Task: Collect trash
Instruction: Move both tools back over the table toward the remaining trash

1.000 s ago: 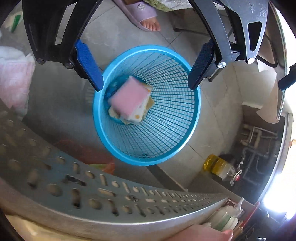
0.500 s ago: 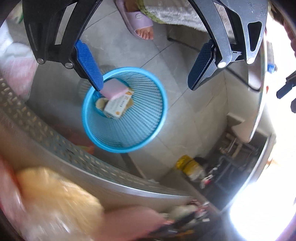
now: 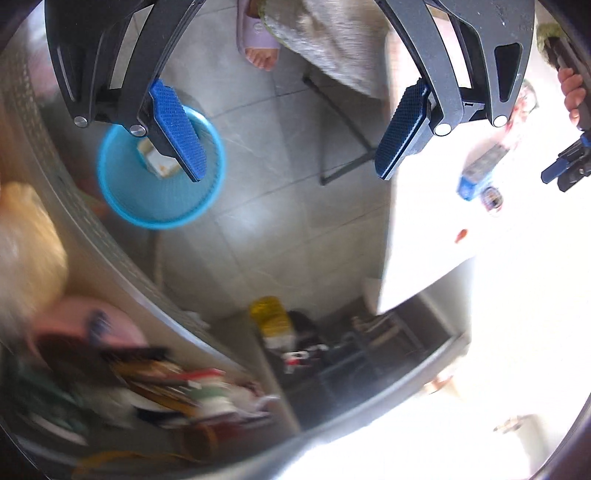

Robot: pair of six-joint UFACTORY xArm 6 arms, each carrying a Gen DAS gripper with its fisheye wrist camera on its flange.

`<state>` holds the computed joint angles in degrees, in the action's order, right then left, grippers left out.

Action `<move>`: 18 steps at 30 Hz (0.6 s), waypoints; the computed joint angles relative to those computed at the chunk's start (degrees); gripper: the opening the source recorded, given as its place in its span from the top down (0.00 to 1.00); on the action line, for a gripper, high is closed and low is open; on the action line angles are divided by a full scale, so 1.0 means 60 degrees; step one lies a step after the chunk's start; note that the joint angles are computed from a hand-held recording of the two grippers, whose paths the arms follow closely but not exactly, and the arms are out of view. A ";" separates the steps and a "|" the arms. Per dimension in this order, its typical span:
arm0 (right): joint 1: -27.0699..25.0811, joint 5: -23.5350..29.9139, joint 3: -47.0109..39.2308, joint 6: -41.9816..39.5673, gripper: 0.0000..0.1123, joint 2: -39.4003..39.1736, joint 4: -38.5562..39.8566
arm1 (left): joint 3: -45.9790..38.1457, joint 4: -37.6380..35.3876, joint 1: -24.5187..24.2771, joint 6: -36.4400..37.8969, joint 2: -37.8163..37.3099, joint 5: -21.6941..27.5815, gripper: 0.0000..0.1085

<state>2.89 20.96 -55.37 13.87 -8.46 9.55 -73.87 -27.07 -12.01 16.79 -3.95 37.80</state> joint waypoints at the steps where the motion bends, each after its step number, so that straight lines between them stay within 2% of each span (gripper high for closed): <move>1: 0.0153 0.0175 -0.0304 -0.0119 0.22 0.0174 0.0016 | 0.0135 -0.0071 0.0321 -0.0046 -0.0167 0.0034 0.20; 7: 0.1034 0.1104 -0.2292 -0.1074 0.22 0.1403 0.0476 | 0.0622 -0.0461 0.2216 -0.0505 -0.0729 0.0359 0.20; 13: 0.2026 0.1934 -0.4348 -0.2562 0.22 0.2613 0.1591 | 0.0319 -0.0269 0.3398 -0.0407 -0.0457 0.0864 0.20; 16: 0.2465 0.2492 -0.5267 -0.3411 0.22 0.3215 0.2151 | -0.0235 -0.0618 0.3812 0.0957 0.0078 0.1794 0.20; 18: 0.2669 0.2985 -0.5980 -0.3762 0.22 0.3694 0.2353 | -0.0529 0.0032 0.3814 0.1561 0.0466 0.1991 0.20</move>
<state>18.90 38.87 -91.25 -8.70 13.70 23.67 -77.04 -26.87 10.88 26.16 -1.16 49.75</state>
